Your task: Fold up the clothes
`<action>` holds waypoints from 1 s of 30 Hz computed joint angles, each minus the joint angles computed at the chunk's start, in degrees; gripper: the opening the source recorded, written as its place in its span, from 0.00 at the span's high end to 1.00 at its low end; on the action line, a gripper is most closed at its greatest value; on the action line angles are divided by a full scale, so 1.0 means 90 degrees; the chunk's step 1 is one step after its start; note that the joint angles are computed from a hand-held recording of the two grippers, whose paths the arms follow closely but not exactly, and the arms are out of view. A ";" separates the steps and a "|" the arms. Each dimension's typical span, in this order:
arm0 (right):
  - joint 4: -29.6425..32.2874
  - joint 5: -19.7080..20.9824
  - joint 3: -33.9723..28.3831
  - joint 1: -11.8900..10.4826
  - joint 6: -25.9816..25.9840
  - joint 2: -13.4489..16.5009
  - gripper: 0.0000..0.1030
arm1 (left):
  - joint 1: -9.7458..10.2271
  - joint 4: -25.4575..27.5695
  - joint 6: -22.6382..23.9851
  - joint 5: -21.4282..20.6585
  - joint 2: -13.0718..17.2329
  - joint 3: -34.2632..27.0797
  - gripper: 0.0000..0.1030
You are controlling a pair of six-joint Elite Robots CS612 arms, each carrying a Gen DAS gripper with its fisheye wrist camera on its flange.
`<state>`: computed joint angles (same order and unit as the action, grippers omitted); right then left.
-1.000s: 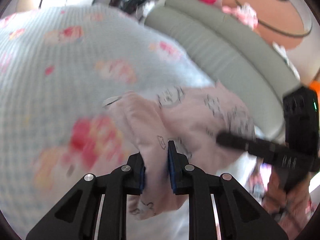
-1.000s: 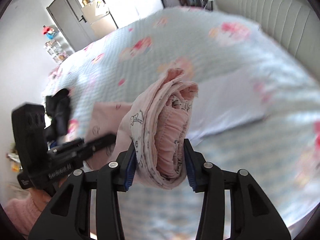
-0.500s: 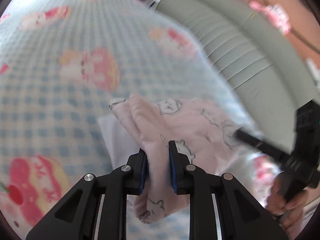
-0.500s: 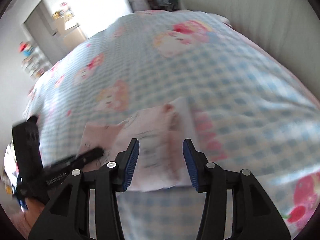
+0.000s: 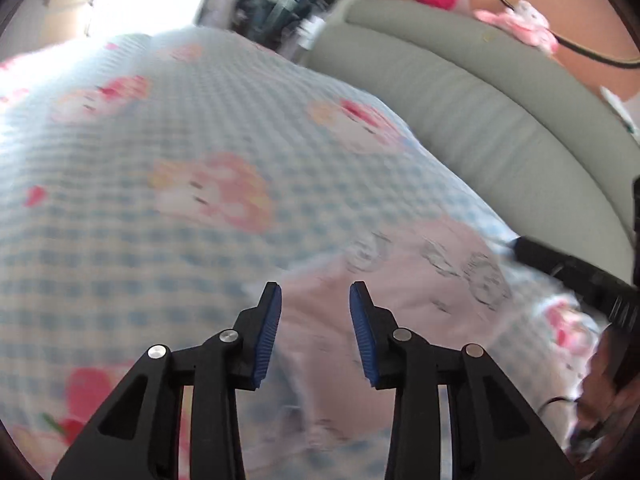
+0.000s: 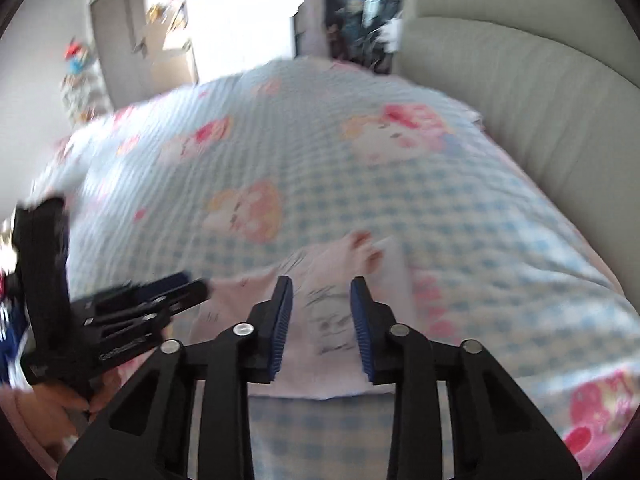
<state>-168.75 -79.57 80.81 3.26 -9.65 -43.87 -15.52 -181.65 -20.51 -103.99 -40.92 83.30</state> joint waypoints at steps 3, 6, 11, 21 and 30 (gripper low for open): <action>0.0460 -0.0705 -0.0234 0.0112 -0.0006 0.0214 0.82 | -0.0109 0.0732 0.0241 0.0003 0.0080 -0.0169 0.66; 0.0812 -0.0608 -0.0402 -0.0010 0.0264 0.0310 0.86 | -0.0075 0.1320 0.0009 -0.0537 0.0303 -0.0414 0.66; 0.0555 -0.0889 -0.0334 0.0024 0.0056 0.0385 0.86 | -0.0088 0.1409 -0.0412 -0.0606 0.0453 -0.0571 0.65; 0.0872 -0.1378 -0.0519 0.0169 0.0109 0.0352 0.83 | 0.0004 0.2149 -0.0316 -0.0793 0.0500 -0.0995 0.64; 0.0962 -0.1000 -0.0463 0.0524 0.0184 -0.0017 0.61 | 0.0239 0.1593 -0.0283 0.0059 -0.0055 -0.0554 0.52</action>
